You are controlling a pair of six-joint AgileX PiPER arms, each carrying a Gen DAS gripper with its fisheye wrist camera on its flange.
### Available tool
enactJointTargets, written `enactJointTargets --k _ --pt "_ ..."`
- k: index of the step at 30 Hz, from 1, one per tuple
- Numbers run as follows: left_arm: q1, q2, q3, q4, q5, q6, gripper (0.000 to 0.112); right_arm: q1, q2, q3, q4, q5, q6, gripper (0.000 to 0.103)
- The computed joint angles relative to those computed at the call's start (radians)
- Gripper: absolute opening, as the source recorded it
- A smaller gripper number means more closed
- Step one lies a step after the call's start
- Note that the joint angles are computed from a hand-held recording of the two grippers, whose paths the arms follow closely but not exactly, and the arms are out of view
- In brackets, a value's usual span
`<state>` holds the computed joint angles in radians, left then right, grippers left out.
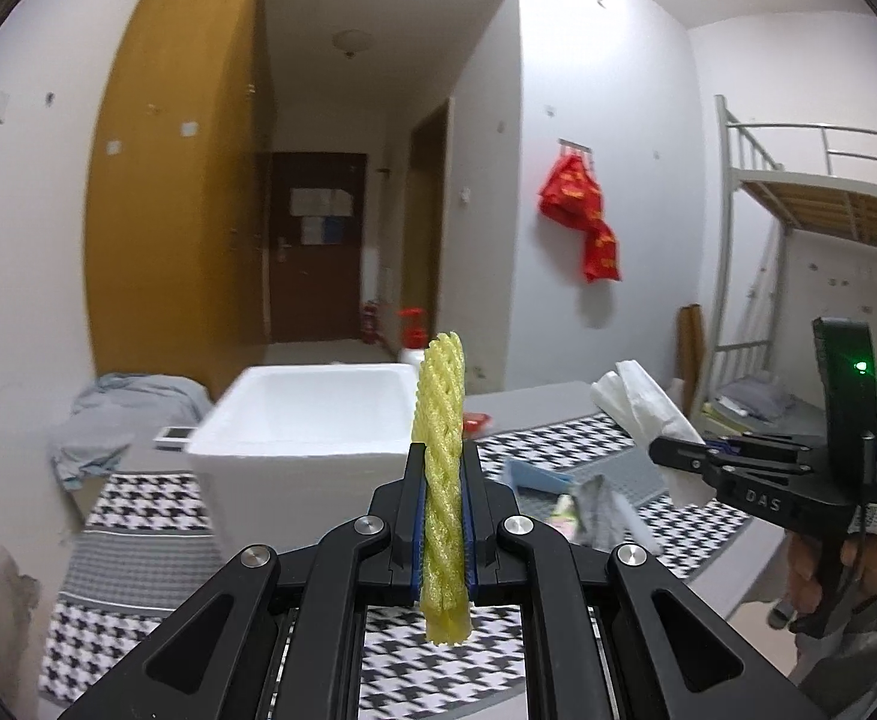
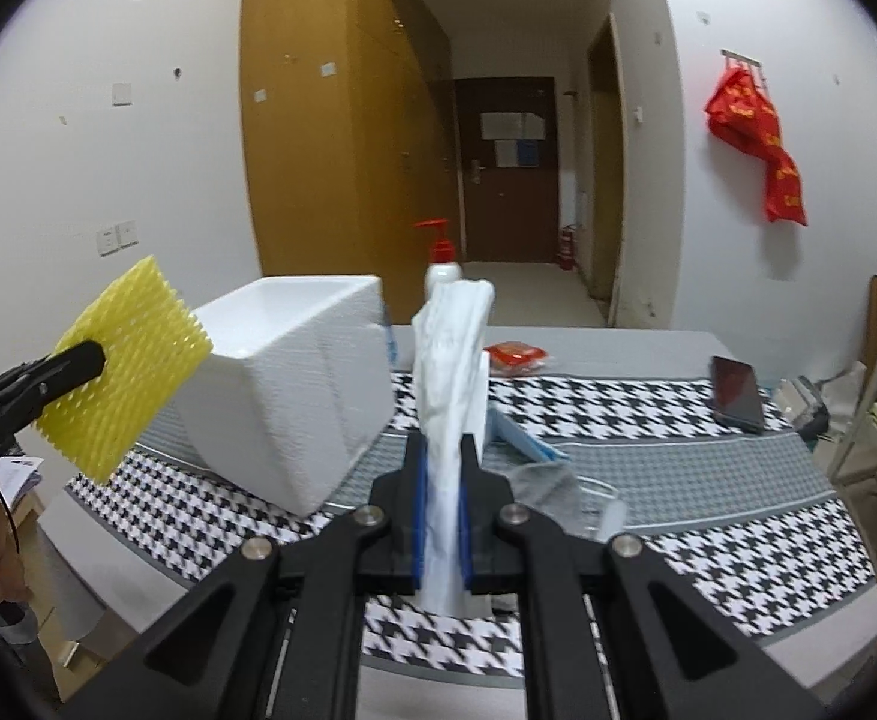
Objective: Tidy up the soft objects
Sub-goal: 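Carry the white cloth with the right gripper over the white foam box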
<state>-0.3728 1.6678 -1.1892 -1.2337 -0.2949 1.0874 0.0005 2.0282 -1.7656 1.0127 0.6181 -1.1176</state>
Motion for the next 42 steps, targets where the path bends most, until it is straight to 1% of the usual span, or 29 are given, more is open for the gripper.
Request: enactJointTargets --k 5,9,13,22,30,40,42 --pt "0.006 -0.033 0.039 -0.076 -0.067 0.046 0.010 0.027 0.006 -0.012 0.039 0.027 -0.046 0.011" --pt "0.017 -0.055 0.064 -0.109 -0.087 0.062 0.010 0.051 0.015 -0.028 0.047 0.040 -0.058 0.011" --pt "0.034 -0.081 0.096 -0.105 -0.099 0.050 0.010 0.076 0.022 -0.041 0.037 0.044 -0.054 0.011" --pt "0.070 -0.106 0.129 -0.126 -0.103 0.050 0.010 0.121 0.047 -0.091 0.011 0.061 -0.040 0.011" --pt "0.106 -0.109 0.146 -0.093 -0.097 0.012 0.010 0.156 0.074 -0.179 -0.046 0.069 0.020 0.011" --pt "0.139 -0.102 0.137 -0.108 -0.096 0.032 0.010 0.189 0.167 -0.401 -0.146 0.133 0.152 0.011" --pt "0.152 -0.101 0.135 -0.105 -0.085 0.028 0.010 0.196 0.188 -0.448 -0.167 0.144 0.173 0.011"
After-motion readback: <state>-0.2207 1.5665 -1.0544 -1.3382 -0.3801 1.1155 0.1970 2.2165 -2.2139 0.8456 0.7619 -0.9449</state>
